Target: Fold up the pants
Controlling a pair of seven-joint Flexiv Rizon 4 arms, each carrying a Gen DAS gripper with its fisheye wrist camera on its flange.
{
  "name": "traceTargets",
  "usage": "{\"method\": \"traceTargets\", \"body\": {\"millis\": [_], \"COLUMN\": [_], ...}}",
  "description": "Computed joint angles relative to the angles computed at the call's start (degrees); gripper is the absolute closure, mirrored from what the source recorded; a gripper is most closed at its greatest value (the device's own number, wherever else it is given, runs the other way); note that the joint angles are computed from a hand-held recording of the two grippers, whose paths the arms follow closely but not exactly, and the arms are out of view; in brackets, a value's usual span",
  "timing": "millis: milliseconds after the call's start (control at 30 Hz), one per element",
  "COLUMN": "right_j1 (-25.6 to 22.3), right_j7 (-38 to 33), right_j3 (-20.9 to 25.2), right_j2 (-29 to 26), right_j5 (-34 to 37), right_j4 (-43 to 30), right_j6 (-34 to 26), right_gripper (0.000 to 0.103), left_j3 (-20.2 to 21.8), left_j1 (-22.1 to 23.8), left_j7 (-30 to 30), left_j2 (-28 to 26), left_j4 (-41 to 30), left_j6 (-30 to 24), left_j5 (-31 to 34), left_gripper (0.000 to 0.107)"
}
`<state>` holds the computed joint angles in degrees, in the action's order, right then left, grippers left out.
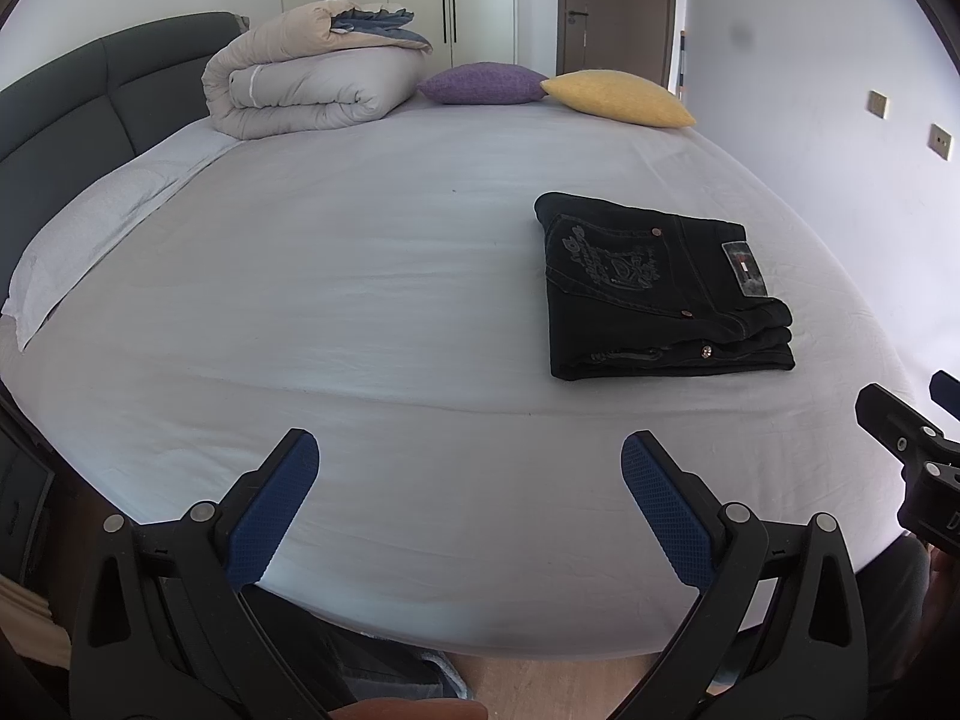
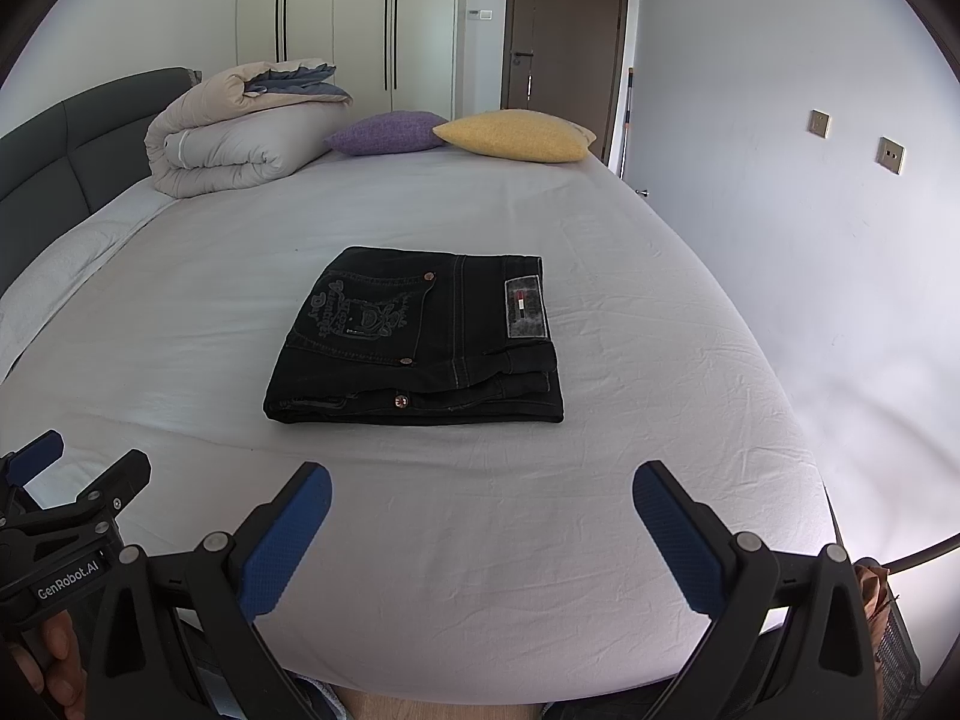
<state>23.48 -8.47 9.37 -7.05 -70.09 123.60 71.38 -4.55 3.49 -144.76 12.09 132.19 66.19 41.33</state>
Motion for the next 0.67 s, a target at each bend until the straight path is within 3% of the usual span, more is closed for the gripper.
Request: {"method": "traceTargets", "body": {"millis": [667], "right_j1": [-0.02], "right_j7": [-0.21], "right_j3": [-0.33], "right_j2": [-0.68], "right_j5": [-0.25], "right_j4": [-0.1], "right_j6": [0.68], "right_gripper": [0.0], "left_j3": [0.3], "left_j1": [0.24], "left_j7": [0.67], "left_j2": [0.08], "left_j4": [0.58], "left_j6": [0.77], "left_j5": [-0.43], "left_gripper": [0.004]}}
